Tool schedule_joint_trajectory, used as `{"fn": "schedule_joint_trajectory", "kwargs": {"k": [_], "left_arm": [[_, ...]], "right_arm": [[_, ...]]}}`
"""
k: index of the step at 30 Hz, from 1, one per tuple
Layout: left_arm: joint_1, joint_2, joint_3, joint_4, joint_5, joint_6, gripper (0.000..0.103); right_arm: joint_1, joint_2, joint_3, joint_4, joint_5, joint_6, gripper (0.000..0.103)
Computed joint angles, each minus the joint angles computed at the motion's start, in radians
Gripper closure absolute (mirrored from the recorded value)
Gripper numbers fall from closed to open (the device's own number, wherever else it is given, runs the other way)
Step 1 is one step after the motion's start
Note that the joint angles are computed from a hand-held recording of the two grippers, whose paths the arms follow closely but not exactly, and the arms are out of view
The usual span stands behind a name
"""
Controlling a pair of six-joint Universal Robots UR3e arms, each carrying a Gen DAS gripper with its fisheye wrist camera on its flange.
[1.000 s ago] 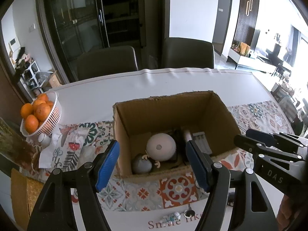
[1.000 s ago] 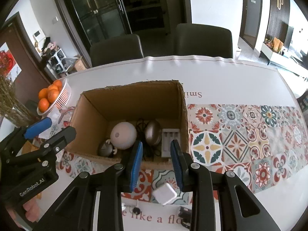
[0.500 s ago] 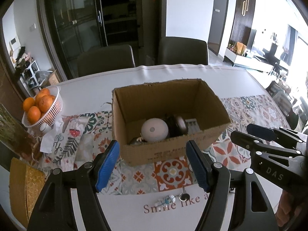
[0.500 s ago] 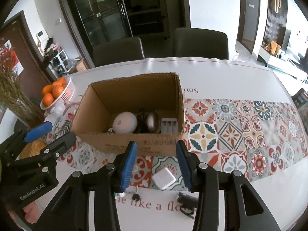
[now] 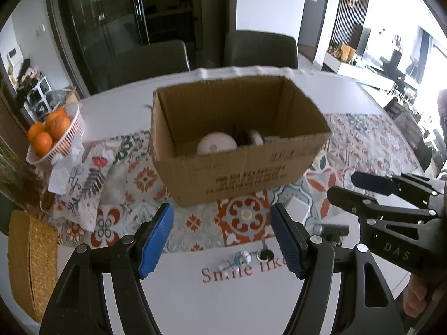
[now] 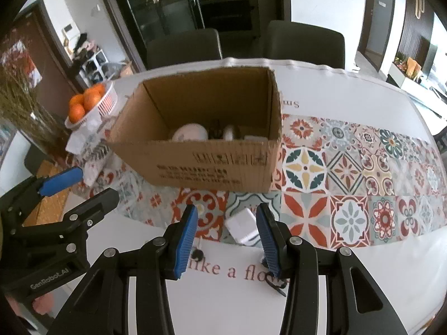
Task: Organize rigid objects
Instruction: 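Move the left tool to the figurine while the right tool returns to the white plug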
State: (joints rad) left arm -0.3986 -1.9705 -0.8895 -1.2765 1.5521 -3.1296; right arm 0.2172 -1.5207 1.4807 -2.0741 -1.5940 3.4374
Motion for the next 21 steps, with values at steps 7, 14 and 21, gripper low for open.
{"fn": "schedule_joint_trajectory", "kwargs": {"k": [7, 14, 21], "left_arm": [[0.001, 0.001, -0.038, -0.065, -0.033, -0.041, 0.032], [-0.01, 0.001, -0.101, -0.088, -0.031, -0.085, 0.032], [0.0, -0.014, -0.135, -0.125, -0.074, -0.14, 0.032]], "right_arm": [[-0.005, 0.001, 0.034, 0.009, 0.025, -0.048, 0.058], [-0.029, 0.008, 0.09, -0.007, 0.063, -0.114, 0.052], [-0.05, 0.032, 0.136, -0.041, 0.09, -0.167, 0.052]]}}
